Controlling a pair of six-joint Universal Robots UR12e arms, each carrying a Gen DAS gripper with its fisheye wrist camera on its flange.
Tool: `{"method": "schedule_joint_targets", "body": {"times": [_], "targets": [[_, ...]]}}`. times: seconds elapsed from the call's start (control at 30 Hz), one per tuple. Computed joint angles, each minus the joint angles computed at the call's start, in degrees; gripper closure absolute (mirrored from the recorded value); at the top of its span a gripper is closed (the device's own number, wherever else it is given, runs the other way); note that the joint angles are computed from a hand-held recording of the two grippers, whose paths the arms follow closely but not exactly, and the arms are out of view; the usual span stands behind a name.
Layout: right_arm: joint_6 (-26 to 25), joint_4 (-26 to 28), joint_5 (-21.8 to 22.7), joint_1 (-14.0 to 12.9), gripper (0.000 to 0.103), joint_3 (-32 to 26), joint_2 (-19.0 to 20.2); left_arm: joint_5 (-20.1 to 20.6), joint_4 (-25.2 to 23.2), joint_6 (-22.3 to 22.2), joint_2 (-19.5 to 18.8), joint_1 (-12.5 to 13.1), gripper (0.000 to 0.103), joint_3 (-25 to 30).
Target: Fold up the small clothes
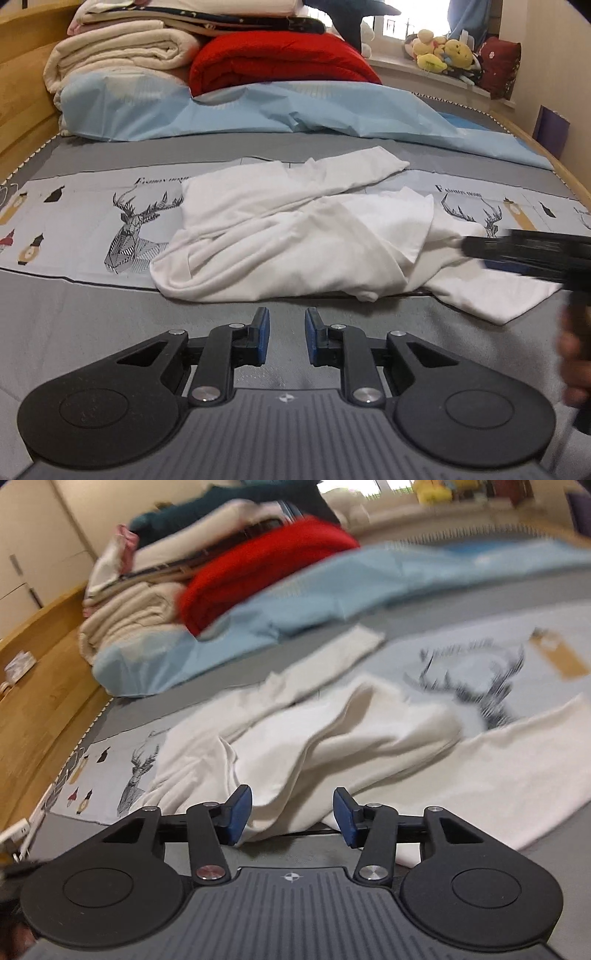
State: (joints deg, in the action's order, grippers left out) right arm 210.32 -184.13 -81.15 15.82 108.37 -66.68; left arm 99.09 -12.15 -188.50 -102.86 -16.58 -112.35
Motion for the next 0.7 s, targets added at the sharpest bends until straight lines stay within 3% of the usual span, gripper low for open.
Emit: {"method": "schedule_joint_targets", "body": {"times": [0.27, 0.33, 0.37, 0.4, 0.53, 0.7], "targets": [[8.46, -1.31, 1.59, 0.32, 0.053, -3.70, 5.55, 0.84, 0.88, 1.06, 1.02, 0.78, 0.080, -1.11], [10.37, -2.83, 4.31, -0.11, 0.072, -3.67, 6.13, 1.56, 0.66, 0.95, 1.29, 0.94, 0.080, -1.20], [10.31, -3.38, 5.70, -0.27, 0.094, -3.57, 6.13, 1.83, 0.46, 0.70, 1.43, 1.02, 0.080, -1.20], [9.15, -4.05, 5.92, -0.18, 0.100, -3.39, 5.86, 2.00, 0.39, 0.57, 1.65, 1.08, 0.080, -1.32], [5.40, -7.48, 9.68, -0.56, 0.101, -1.63, 3.33, 3.53, 0.55, 0.79, 2.24, 1.07, 0.080, -1.57], [-12.09, -2.46, 17.07, -0.91, 0.101, 2.80, -4.70, 3.58, 0.20, -2.49, 3.71, 2.01, 0.080, -2.33]]}}
